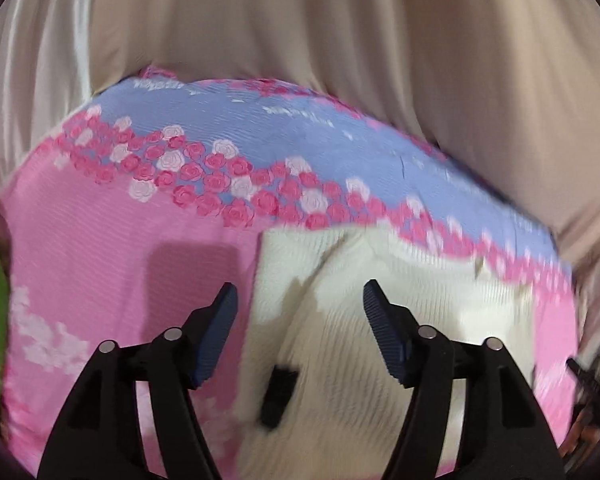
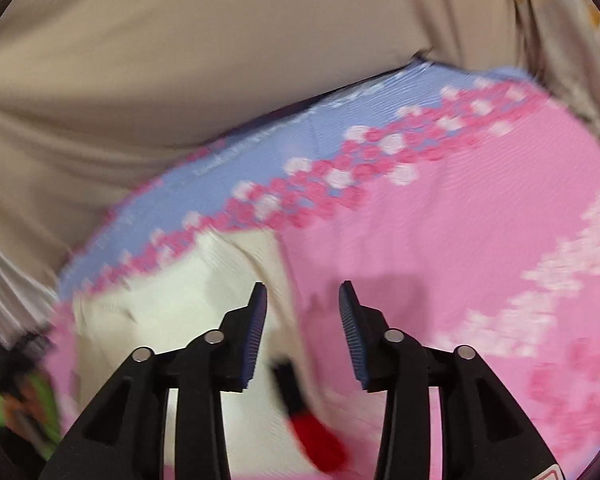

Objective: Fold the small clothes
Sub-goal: 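Grasp the folded sweater edge with the left gripper while the right gripper grasps it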

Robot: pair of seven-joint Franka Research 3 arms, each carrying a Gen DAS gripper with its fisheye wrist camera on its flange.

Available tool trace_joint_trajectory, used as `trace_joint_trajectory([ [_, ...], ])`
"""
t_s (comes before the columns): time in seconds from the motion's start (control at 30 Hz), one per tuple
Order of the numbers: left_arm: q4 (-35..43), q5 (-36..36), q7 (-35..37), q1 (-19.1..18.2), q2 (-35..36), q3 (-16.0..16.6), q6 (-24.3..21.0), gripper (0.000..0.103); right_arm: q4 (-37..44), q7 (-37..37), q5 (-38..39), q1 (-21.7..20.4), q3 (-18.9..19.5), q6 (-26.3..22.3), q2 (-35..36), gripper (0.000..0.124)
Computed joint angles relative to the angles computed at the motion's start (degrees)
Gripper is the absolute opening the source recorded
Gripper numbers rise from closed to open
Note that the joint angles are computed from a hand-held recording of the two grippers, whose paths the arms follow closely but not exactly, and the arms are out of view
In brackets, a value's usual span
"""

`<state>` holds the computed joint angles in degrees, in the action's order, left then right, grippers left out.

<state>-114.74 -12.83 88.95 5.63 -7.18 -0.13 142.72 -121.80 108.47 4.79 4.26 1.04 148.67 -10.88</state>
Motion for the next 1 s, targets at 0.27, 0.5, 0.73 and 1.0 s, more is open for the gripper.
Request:
trace_joint_trajectory([
  [0.27,-2.8,3.8,-0.9,-1.4,0.5,-1.3,-0.3,0.072,1.6,-8.3,-3.4,3.1,1.7,-4.4,3.1,0.042],
  [0.5,12.2,-0.1,-3.2,0.0,14.2,-3.7,-8.8,0.006,18.5,-5.3,-1.5,5.6,-0.1,-5.1,18.7,0.044],
  [0.73,11.0,-2.6,-4.3,2.7,10.2,-2.5,-6.1,0.006,22.1,-14.4,14.1,4.5,0.4,-3.3,17.5,0.004],
  [1.0,12.4,3.1,-9.4,3.2,14.6,-3.5,-8.2,0.006,27.7,-5.5,8.4,3.7,-2.8,-10.7,25.9,0.004],
])
